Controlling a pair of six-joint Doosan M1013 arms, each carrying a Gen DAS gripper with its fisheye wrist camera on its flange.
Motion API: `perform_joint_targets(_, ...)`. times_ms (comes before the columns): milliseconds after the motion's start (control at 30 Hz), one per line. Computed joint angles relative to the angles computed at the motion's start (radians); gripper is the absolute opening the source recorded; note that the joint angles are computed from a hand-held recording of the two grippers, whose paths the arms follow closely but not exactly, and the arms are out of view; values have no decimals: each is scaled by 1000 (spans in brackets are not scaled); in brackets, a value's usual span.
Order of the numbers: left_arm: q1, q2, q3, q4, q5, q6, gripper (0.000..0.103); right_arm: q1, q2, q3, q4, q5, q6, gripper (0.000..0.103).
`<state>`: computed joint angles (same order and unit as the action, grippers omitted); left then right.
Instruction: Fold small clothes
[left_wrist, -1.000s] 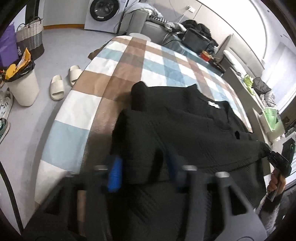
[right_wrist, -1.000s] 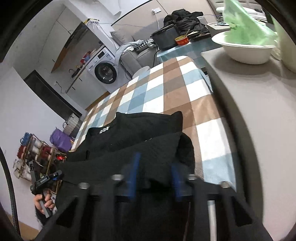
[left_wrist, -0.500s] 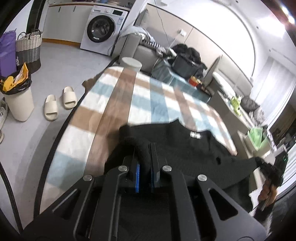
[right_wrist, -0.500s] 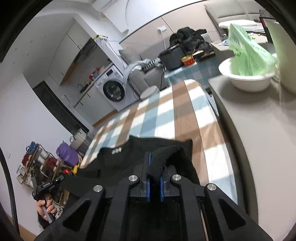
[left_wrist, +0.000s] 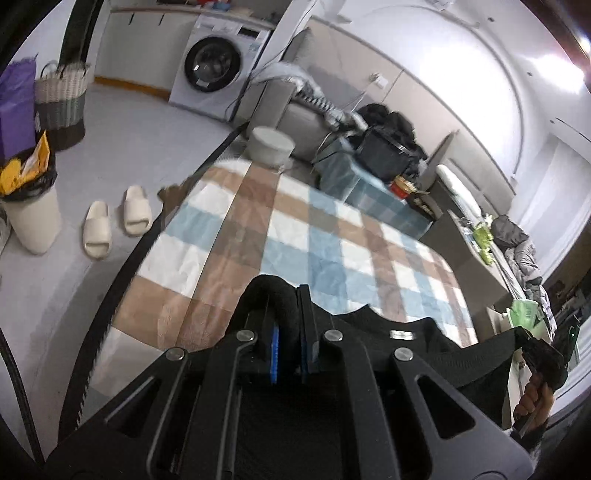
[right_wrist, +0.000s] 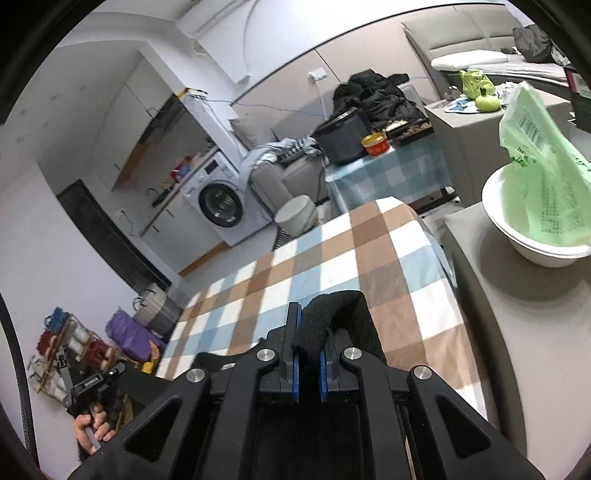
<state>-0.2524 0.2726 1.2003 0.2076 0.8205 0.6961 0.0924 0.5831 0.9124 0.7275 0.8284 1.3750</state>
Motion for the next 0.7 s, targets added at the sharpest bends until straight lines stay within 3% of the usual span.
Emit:
perform_joint_targets(333, 28, 29, 37, -84, 13, 26, 5, -3, 50, -20, -100, 75, 115, 7)
perform_joint_targets(633, 33, 37, 37, -82, -8, 32, 5, -1, 56, -35, -89, 58, 122, 7)
perform_joint_targets(700, 37, 49, 22, -98, 25, 52, 5, 1, 62, -46, -104, 67, 142, 7)
